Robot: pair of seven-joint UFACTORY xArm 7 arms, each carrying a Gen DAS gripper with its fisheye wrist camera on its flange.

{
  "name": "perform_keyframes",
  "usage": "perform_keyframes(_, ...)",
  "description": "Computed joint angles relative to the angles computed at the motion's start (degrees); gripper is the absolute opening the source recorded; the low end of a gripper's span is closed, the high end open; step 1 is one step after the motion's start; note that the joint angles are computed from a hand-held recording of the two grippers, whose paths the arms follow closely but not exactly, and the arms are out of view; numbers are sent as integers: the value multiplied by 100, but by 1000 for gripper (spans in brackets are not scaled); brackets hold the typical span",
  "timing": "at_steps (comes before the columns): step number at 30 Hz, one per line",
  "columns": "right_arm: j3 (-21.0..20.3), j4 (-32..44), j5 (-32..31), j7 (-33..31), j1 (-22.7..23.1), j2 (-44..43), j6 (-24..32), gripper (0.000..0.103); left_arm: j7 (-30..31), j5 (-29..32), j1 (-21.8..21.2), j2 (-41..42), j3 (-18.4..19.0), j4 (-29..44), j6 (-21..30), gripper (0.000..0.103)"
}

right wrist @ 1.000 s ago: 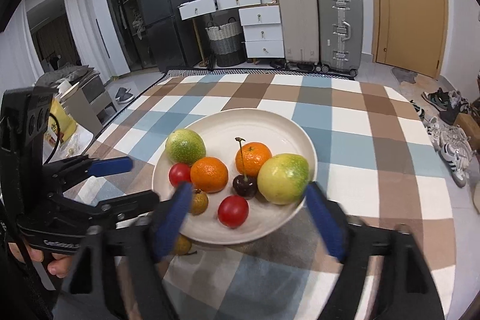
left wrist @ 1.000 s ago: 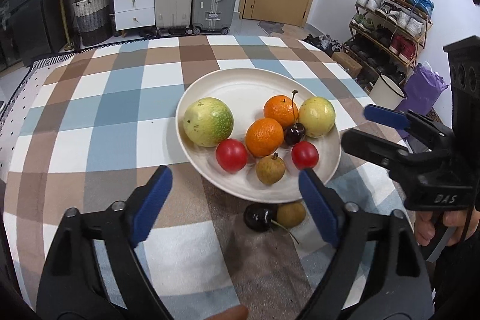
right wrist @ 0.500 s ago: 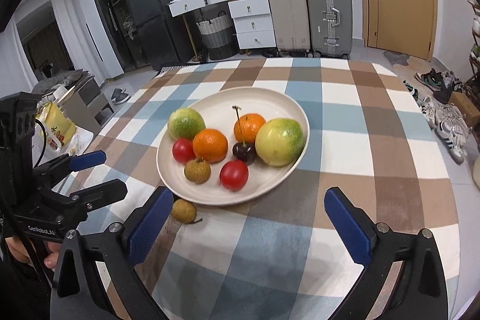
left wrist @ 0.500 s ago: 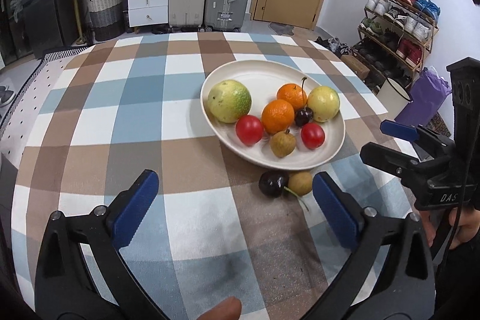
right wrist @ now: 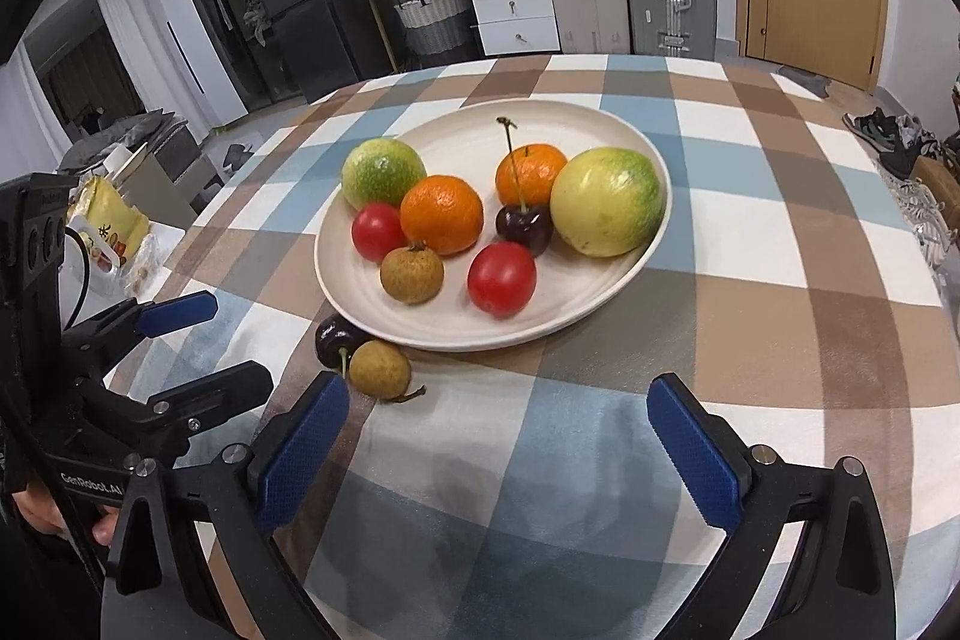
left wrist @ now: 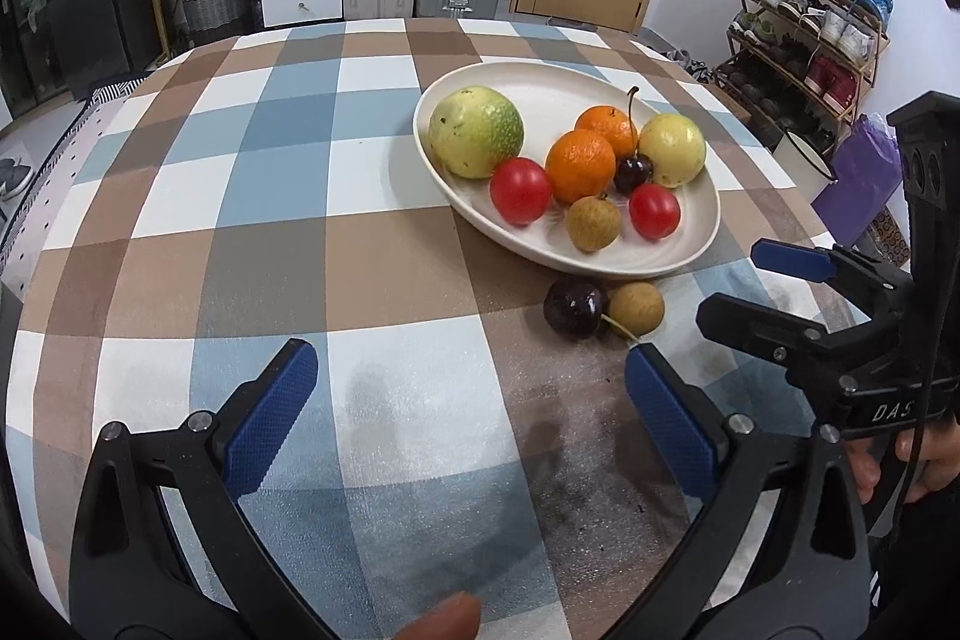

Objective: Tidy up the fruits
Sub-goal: 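Withdraw both tools and move them toward the last pear and cherry, then grasp the small brown pear with the right tool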

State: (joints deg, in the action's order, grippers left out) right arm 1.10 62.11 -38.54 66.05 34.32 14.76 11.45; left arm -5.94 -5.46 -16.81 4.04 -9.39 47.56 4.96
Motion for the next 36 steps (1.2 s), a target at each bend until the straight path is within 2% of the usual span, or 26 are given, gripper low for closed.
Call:
perform_keyframes(5, 116, 177, 364, -314, -37, 223, 13, 96, -67, -22, 24, 71, 23, 41, 37, 102)
perform_keyframes(9, -66, 300, 372, -314, 155, 347, -34, 93, -25, -77, 60, 119, 13, 72, 31, 102)
perform_keyframes(11, -105, 346, 392, -326, 203, 382, -40, 85, -24, -94, 68, 122, 3, 66, 13, 102)
perform_keyframes(16, -101, 448, 520, -471, 244, 449, 8, 84, 211, -346, 133, 130, -74, 54, -18, 102)
perform_keyframes(18, -98, 496, 551, -537, 264, 473, 57, 80, 290, -459, 156, 133, -112, 45, -42, 102)
perform_keyframes(24, -89, 569, 675, -691, 285, 546, -30, 69, 420, -603, 163, 132, -142, 43, -50, 102)
perform_keyframes(26, -86, 579, 745, -748, 292, 571, -105, 60, 433, -609, 153, 132, -133, 54, -19, 102)
perform_keyframes(30, -198, 485, 748, -707, 373, 552, -311, 57, 362, -536, 116, 121, -97, 42, -37, 102)
perform_keyframes(32, 53, 408, 1086, -1027, 147, 554, -485, 44, 322, -501, 104, 123, -80, 45, -30, 102)
perform_keyframes(34, -85, 409, 1135, -1079, 296, 560, -506, 42, 319, -492, 106, 128, -80, 49, -22, 102)
perform_keyframes(36, 6, 388, 1315, -1303, 237, 569, -582, 37, 306, -496, 109, 134, -86, 50, -38, 102)
